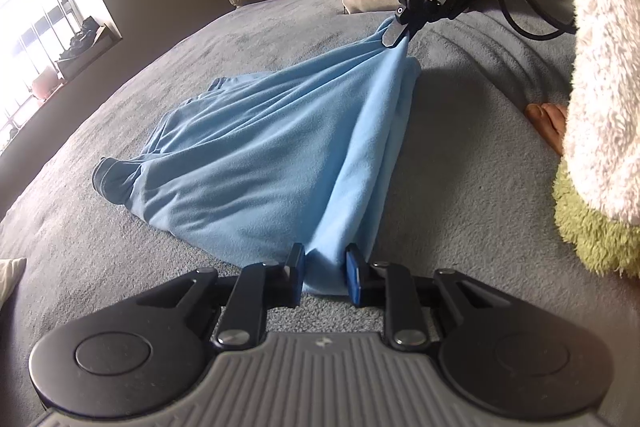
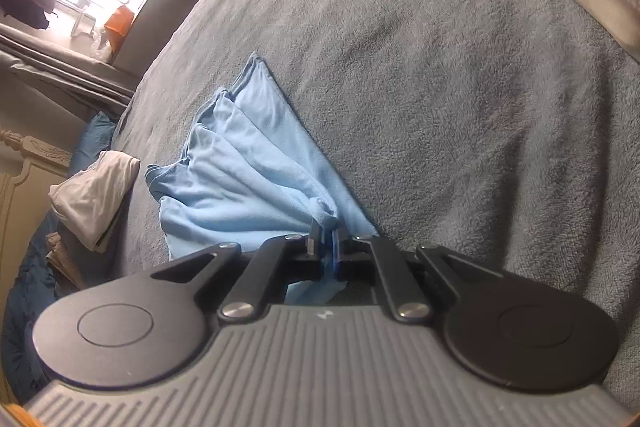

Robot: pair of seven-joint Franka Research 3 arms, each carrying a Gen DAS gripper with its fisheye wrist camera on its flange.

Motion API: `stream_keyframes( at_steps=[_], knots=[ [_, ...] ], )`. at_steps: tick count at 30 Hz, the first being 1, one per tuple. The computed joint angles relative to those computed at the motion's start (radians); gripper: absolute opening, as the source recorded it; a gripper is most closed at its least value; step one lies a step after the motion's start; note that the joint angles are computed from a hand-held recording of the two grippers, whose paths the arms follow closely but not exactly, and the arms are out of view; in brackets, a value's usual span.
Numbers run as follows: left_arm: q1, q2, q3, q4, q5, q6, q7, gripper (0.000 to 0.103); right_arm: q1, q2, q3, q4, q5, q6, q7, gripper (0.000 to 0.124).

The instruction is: Fold clothes

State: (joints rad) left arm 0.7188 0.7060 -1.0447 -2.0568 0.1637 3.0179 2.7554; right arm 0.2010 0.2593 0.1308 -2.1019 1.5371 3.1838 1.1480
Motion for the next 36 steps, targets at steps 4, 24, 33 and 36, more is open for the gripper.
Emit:
stream_keyframes(
  at_steps=[4,24,33,36],
  knots=[
    [-0.007,-0.009,0.009,0.008,-0.009,-0.022,-0.005,0.021,0.004,0.026,-0.008,-0.013,-0.1,-0.023,0.079,0.003],
    [-0.264,-0.004,0.222,0.365,-0.341,-0.476,-0.205,0.027,-0.102,0.258,0.009,0.348,-0.842,-0.105,0.298,0.029],
    [-0.354,-0.026,0.328,0.375,-0.44,-0.473,-0.163,0.027,-0.1,0.591,-0.049,0.846,-1.047,-0.347,0.446,0.029],
    [-0.369,-0.022,0.349,0.389,-0.485,-0.49,-0.129,0.027,-0.138,0.646,0.002,0.919,-1.029,-0.374,0.438,0.027]
  ],
)
